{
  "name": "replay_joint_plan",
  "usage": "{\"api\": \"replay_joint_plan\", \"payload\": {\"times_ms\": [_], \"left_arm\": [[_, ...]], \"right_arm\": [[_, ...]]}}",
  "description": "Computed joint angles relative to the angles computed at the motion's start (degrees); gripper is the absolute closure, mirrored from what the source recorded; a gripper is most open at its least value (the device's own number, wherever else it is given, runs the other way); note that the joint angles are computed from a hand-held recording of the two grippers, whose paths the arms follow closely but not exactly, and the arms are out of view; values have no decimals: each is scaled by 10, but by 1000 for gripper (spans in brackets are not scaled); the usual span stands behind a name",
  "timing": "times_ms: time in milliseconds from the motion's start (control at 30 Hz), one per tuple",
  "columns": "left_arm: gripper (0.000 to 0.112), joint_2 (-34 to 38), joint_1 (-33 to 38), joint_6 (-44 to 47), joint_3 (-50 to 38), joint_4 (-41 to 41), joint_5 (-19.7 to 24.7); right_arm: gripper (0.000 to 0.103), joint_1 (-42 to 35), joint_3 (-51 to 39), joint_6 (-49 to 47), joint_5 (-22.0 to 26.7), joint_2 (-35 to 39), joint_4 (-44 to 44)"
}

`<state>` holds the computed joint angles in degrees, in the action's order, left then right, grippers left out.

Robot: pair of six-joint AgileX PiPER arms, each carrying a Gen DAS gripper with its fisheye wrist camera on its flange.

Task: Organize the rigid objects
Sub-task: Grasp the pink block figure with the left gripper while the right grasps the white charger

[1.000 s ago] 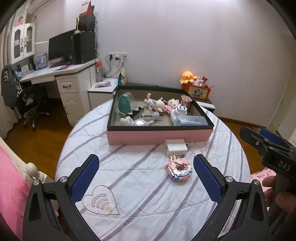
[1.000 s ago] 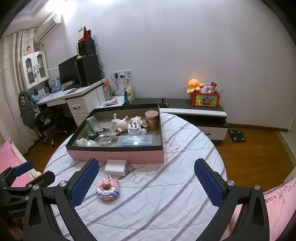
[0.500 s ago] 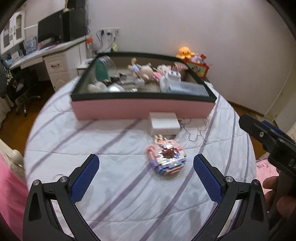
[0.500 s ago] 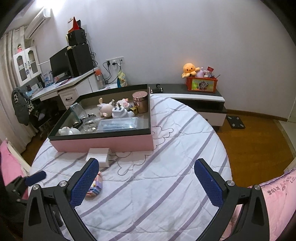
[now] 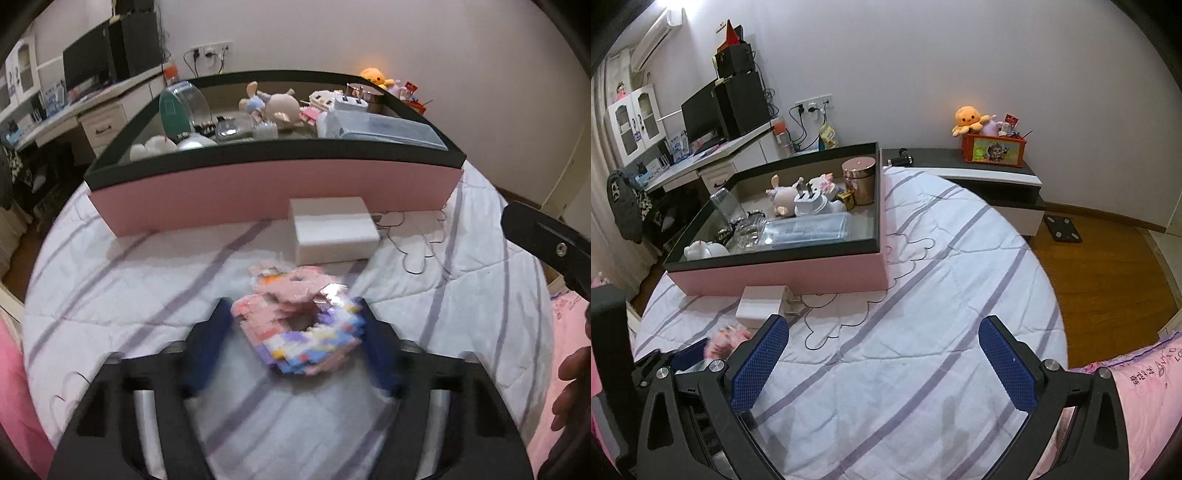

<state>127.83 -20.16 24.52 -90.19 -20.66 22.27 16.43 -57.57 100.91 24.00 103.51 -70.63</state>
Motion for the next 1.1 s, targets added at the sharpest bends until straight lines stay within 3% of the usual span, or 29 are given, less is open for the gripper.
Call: {"api": "replay_joint_plan", "payload": {"times_ms": [233, 500, 700, 733, 800, 833, 900, 1100], "left_arm": [[48, -21, 42, 116, 24, -101, 18], [48, -33, 80, 112, 24, -98, 8], [48, -14, 98, 83, -5, -73, 14], [48, -13, 99, 82, -5, -73, 13], [48, -11, 104, 85, -6, -75, 14], [48, -10, 106, 86, -7, -76, 15], [48, -9, 110, 90, -6, -81, 16], [48, -13, 114, 103, -2, -96, 15]], "right_arm": [[0, 12, -53, -78, -7, 44, 61], [0, 15, -156, -216, -22, 119, 192], [0, 21, -257, -351, 5, 190, 313], [3, 21, -270, -374, 11, 200, 333], [26, 24, -297, -414, 22, 222, 365], [32, 29, -304, -410, 32, 230, 358], [34, 40, -301, -386, 42, 231, 321], [34, 34, -214, -338, -14, 177, 289]]}}
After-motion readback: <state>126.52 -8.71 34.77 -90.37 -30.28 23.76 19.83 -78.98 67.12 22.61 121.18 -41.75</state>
